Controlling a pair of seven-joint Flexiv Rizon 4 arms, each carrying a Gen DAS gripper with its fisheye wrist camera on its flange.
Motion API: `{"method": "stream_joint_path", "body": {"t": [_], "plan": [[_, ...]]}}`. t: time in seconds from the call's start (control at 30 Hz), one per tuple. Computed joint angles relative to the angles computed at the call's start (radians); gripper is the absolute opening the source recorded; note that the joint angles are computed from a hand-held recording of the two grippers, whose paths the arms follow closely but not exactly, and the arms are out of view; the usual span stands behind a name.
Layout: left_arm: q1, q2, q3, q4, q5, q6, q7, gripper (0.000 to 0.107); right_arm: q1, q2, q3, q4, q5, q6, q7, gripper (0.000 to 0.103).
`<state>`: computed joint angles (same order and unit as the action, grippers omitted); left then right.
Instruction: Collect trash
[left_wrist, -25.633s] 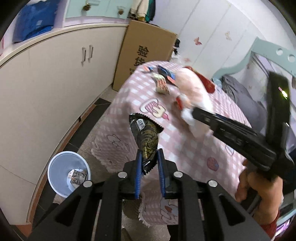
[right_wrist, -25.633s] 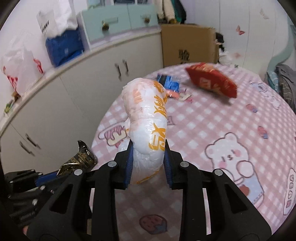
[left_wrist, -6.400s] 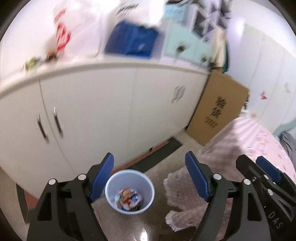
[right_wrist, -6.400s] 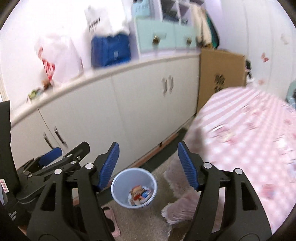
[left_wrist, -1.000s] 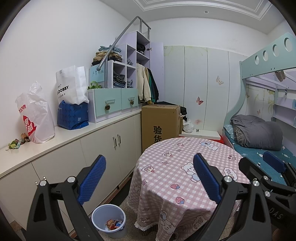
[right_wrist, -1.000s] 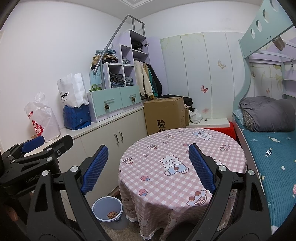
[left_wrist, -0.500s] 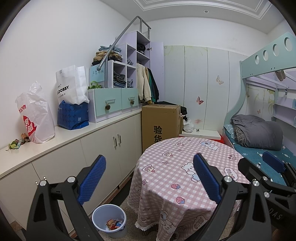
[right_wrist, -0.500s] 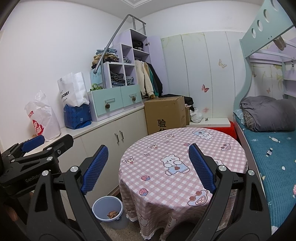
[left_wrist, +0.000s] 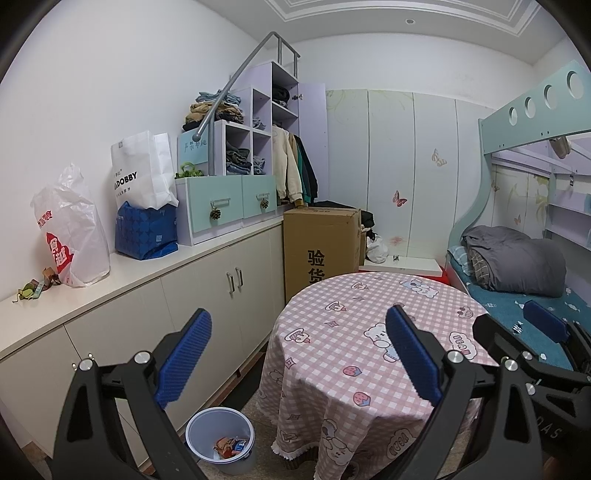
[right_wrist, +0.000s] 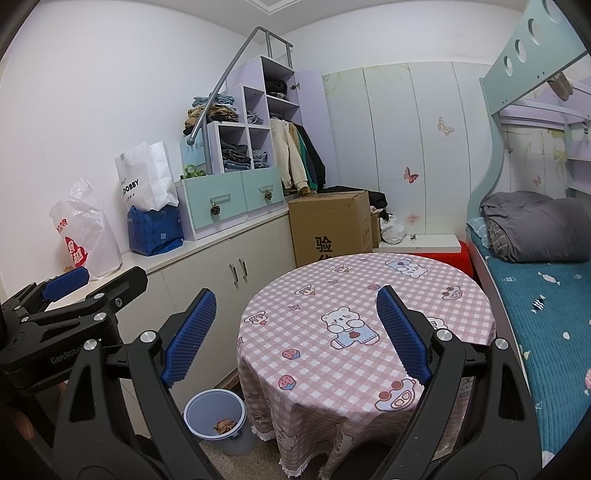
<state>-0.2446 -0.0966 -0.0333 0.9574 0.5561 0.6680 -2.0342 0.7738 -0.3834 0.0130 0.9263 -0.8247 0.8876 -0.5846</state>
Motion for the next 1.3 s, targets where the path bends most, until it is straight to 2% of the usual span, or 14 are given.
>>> {"method": "stream_joint_path", "body": {"t": [0.83, 1.07, 1.3], "plan": [[0.02, -0.008, 0.007, 0.016, -0.042, 0.005, 0.031, 0.094, -0.018, -0.003, 0.011, 0.021, 0.033, 0.005, -0.017, 0.088], [0.015, -0.039, 0.015, -0.011, -0.051, -0.01, 0.052, 0.094, -0.029, -0.01, 0.011, 0.025, 0.058, 0.006, -0.027, 0.088], [-0.001, -0.094, 0.03, -0.067, -0.056, -0.032, 0.074, 0.094, -0.041, -0.054, 0.0, -0.036, 0.104, -0.015, -0.07, 0.088]]}}
